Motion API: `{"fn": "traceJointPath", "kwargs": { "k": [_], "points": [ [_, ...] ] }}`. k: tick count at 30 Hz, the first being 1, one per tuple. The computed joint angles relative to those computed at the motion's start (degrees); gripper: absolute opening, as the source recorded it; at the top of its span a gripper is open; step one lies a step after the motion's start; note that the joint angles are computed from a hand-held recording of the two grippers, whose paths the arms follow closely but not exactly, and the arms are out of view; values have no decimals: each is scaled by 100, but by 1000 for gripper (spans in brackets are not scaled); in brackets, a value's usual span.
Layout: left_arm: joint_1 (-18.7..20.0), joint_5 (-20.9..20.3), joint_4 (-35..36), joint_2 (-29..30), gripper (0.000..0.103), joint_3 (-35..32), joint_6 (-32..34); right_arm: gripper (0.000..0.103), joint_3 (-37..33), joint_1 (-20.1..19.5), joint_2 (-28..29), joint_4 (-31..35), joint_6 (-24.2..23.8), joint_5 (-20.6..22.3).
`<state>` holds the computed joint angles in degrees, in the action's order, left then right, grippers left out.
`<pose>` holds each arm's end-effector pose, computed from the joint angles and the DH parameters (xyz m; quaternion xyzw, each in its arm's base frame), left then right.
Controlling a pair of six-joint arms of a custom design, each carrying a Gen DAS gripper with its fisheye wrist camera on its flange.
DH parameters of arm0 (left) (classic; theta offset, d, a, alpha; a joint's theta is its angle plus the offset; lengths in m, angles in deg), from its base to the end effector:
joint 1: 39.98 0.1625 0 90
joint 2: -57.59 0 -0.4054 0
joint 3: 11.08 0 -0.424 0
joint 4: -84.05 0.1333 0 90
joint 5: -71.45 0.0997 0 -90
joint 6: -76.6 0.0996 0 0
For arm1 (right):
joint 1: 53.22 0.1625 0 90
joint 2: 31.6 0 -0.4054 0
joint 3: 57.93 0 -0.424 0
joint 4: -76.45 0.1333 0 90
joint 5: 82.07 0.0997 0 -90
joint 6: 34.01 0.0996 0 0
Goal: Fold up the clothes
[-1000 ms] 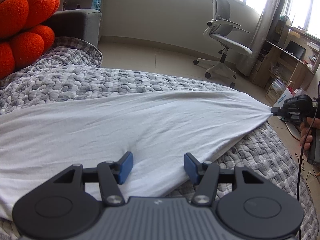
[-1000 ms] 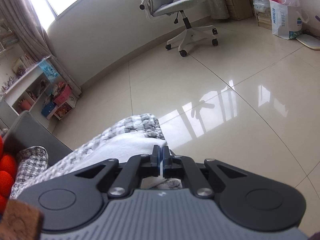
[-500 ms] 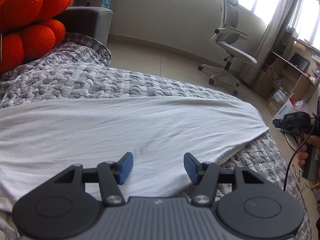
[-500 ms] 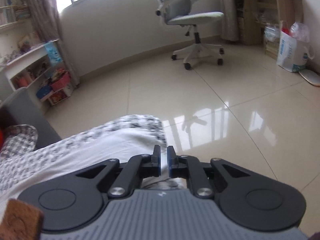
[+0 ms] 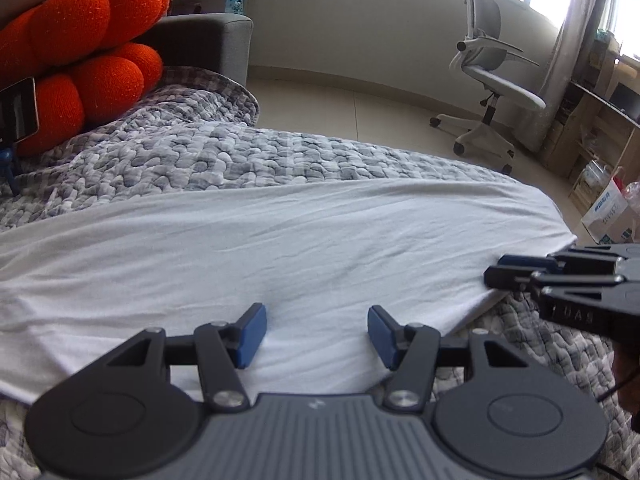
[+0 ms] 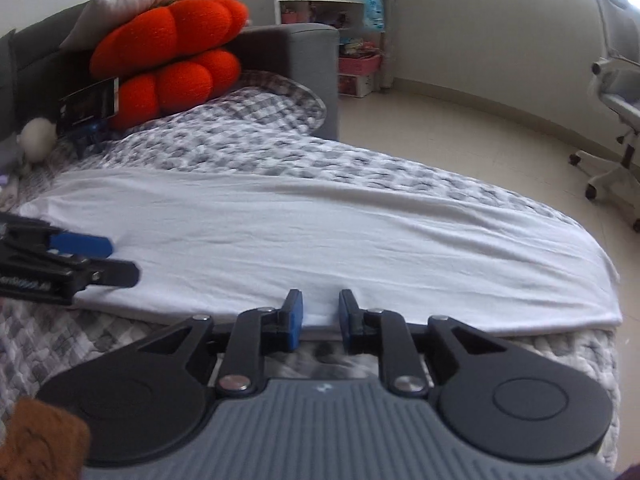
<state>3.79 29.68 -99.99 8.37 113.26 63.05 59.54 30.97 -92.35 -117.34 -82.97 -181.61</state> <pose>-0.2099 -0.4885 0.0293 0.1889 0.8828 -0.3309 0.2746 0.0584 -0.5795 0.1678 0.3051 -0.8618 0.3183 0.2507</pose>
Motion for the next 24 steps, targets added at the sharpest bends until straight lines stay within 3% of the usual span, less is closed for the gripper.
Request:
{"fn": "traceJointPath", "kwargs": {
  "k": [3,6,8,10,12,13,15,17,24],
  "points": [
    [-52,17,133,-67,59,82,87,20,-38,-344,-223,-221,181,35],
    [-103,-11,246,-139,61,158,199,16,-189,-746,-615,176,1153,130],
    [-110,-104,302,-209,63,212,330,16,-294,-797,-665,74,1397,-299],
    [-57,-277,295,-327,63,272,378,42,-384,-812,-699,108,1520,-616],
    [17,-488,263,-465,63,337,391,42,-397,-713,-647,-192,1579,-1005],
    [61,-599,204,-544,63,381,374,42,-328,-688,-680,-357,1655,-944],
    [120,-725,49,-673,63,470,376,42,-159,-691,-846,-360,1893,-421],
    [118,-641,-168,-733,63,557,493,42,-103,-526,-785,-385,1911,-173],
    [160,-300,-357,-897,63,693,262,43,-347,397,24,347,884,68]
  ]
}}
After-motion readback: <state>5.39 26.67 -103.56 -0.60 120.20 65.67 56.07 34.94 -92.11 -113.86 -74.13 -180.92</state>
